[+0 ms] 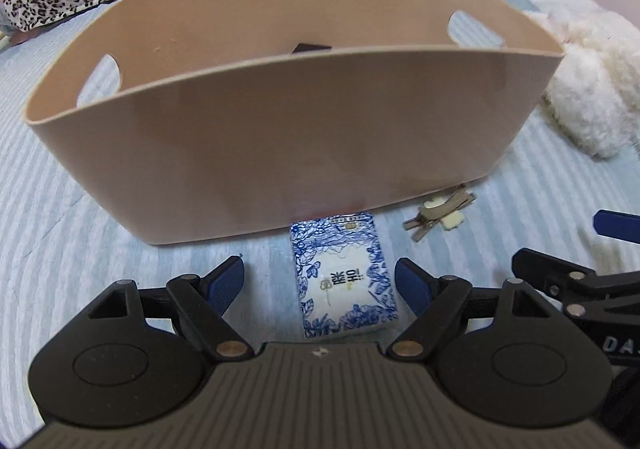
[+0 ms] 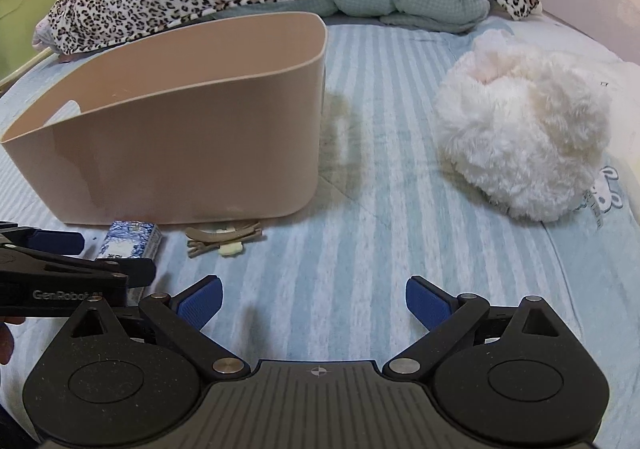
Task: Organize objects
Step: 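Grasp the blue-and-white box with the left tool while the right tool grasps the hair clip, then lift both items over the basket and release them inside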
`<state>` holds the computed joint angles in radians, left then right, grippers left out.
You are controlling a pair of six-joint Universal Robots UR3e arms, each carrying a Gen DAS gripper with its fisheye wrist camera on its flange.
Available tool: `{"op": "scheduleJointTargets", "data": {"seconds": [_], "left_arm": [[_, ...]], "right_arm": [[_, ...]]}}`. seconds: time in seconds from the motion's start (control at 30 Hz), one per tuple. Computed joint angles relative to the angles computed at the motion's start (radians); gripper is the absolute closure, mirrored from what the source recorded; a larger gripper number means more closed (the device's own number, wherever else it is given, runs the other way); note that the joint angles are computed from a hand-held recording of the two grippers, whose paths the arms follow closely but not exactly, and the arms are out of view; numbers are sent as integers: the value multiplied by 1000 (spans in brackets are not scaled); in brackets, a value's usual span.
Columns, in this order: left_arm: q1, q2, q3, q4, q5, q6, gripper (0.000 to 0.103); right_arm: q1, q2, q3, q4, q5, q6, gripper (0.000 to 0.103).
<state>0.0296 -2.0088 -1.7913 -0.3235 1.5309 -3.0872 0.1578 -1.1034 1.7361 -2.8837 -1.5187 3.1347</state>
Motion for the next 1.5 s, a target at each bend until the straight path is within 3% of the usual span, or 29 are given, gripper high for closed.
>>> {"op": "scheduleJointTargets", "data": {"seconds": [0.37,0.57,0.7,0.8,0.9,1.1,1.33,1.5], "left_arm": [[75,7,-78,91,35,-3,20],[146,43,-128,94,-23,9,18],[161,61,-153,109,-38,40,24],[162,69,-179,146,-44,54,38],[164,78,-202,186,-51,73,55],[158,86,-214,197,-49,66,55],[162,124,-259,212,-52,71,56],[186,186,-290,202,-77,82,56]], "right_arm": [[47,108,-143,61,17,-8,3],[85,208,-248,45,2,28,2],[102,267,-288,6,-11,48,2],[109,293,-295,-33,-21,33,6],[106,298,-288,-57,-1,34,20],[112,293,-270,-77,18,8,48],[119,223,-218,-43,7,31,48],[106,112,-89,-70,22,45,48]]}}
